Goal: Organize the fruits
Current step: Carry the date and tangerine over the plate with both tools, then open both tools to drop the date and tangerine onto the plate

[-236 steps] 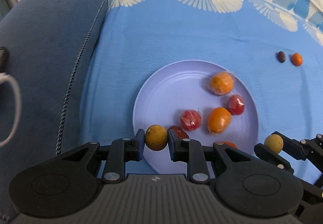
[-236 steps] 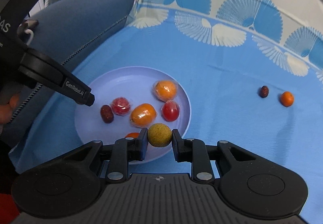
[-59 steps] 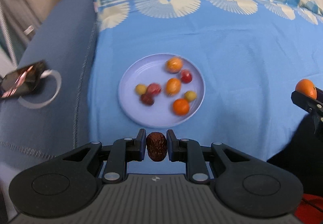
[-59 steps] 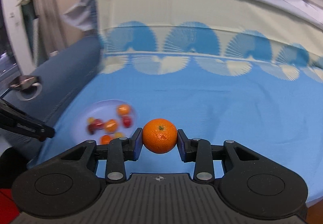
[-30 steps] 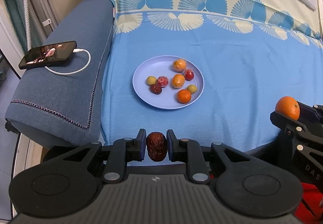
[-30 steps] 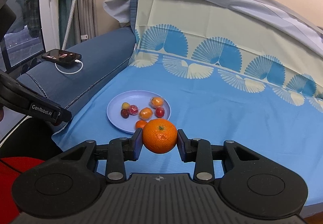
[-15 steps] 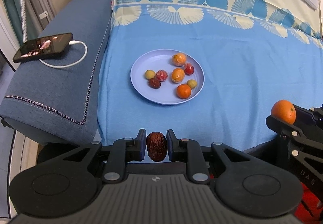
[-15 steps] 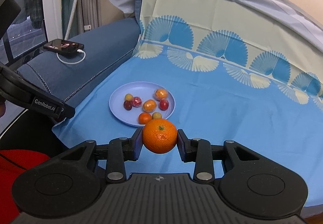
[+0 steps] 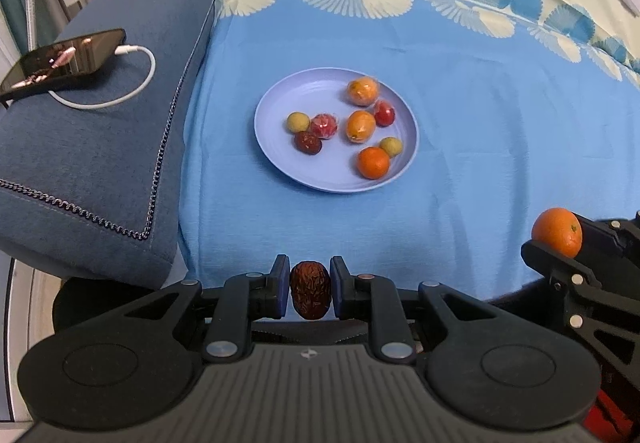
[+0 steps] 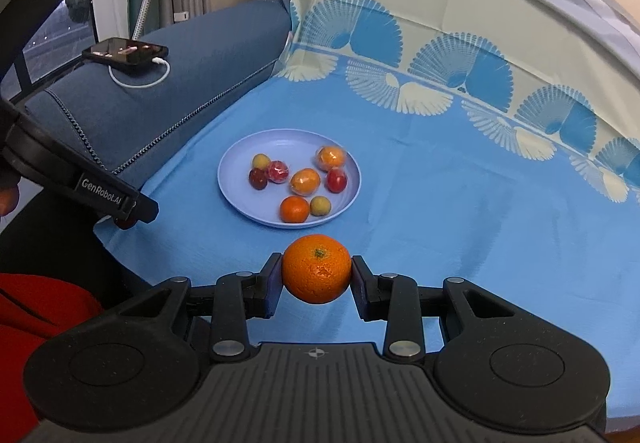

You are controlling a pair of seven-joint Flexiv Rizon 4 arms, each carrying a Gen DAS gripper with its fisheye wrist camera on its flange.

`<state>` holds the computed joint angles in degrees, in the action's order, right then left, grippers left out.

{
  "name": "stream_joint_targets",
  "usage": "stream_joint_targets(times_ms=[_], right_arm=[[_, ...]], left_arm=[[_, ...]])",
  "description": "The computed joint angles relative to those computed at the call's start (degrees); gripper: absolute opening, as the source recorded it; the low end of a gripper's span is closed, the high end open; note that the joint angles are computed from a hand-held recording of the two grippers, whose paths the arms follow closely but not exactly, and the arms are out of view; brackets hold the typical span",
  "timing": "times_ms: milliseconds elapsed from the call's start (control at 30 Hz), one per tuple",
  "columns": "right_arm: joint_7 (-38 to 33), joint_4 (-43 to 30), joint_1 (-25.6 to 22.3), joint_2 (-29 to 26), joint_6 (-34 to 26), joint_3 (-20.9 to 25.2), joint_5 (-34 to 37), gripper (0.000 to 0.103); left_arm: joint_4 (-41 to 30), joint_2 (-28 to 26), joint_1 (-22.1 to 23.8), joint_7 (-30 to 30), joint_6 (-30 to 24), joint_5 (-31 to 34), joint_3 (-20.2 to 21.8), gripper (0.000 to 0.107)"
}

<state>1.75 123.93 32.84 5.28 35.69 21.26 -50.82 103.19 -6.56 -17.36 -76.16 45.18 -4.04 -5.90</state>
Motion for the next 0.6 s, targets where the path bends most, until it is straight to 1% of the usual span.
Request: stream_joint_targets(times_ms=[167, 300, 600], right_arm=[[-1.47, -0.69, -1.88, -2.42, 4.63, -2.59, -1.74, 0.037], [-1.98, -1.72, -4.01, -5.49, 9.69, -5.26, -3.73, 0.037], [-4.13, -5.02, -7.44, -13.49, 18.29, -10.92, -7.79, 0.038]], left_arm=[[-6.36, -5.37, 0.02, -3.08, -0.23, 2.52, 0.07, 0.023], [-13.92, -11.19, -0.63, -5.17, -1.52, 4.52, 0.45, 0.023], [-29.6, -23.97, -4.1, -6.21, -5.78, 7.42, 1.91, 0.023]])
